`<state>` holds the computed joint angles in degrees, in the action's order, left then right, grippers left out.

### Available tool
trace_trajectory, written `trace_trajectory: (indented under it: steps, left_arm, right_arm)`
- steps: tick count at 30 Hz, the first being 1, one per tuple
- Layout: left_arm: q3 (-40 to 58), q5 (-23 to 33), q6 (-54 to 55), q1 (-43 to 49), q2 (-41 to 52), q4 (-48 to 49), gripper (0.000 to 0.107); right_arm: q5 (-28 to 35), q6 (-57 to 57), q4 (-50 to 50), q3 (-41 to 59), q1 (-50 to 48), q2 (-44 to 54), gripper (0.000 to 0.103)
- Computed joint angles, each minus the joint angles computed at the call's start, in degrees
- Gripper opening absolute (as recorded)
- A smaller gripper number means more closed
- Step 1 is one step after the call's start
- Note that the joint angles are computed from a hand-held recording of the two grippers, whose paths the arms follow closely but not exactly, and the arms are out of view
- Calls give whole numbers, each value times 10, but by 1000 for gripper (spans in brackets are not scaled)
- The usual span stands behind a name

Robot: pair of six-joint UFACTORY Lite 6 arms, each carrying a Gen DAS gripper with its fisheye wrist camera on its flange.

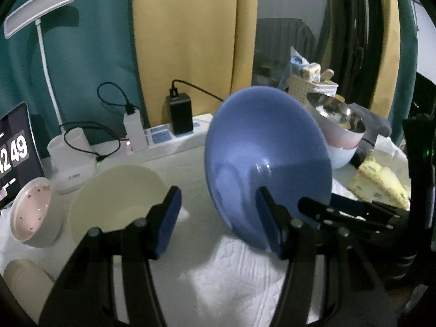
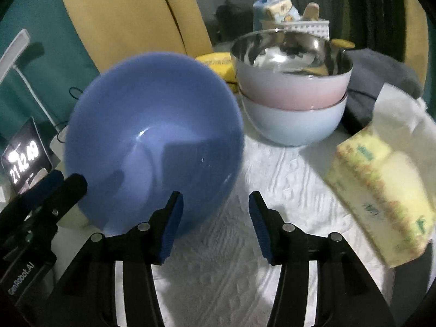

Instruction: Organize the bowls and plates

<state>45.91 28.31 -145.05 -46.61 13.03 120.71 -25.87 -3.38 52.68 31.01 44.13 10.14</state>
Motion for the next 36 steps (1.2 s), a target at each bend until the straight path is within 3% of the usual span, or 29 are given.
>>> trace_trajectory:
  steps: [10,11,12,14,17,30,36]
  left_arm:
    - [60,14,40,-7,81,-25,57]
    - [62,16,36,-9,85,-21,55]
    - [64,16,34,-10,88,-18,46]
    - [67,15,36,-13,92,-16,42]
    - [68,19,45,-18,93,-24,38]
    - [24,10,43,-23,36,-29,35]
    - [-6,2,53,-31,-7,-45,35]
  right_arm:
    - [-4,113,-118,2,-37,27,52]
    - [-5,116,-120,1,-37,27,47]
    - [-5,118,-123,0,-38,27,43]
    - [-3,115,-121,1,-37,27,30]
    - [-9,95,-99,1,-24,24,23]
    - [-44,-63,129,-15,85,-39,22]
    - [-50,-97,176,-38,102,-80,22]
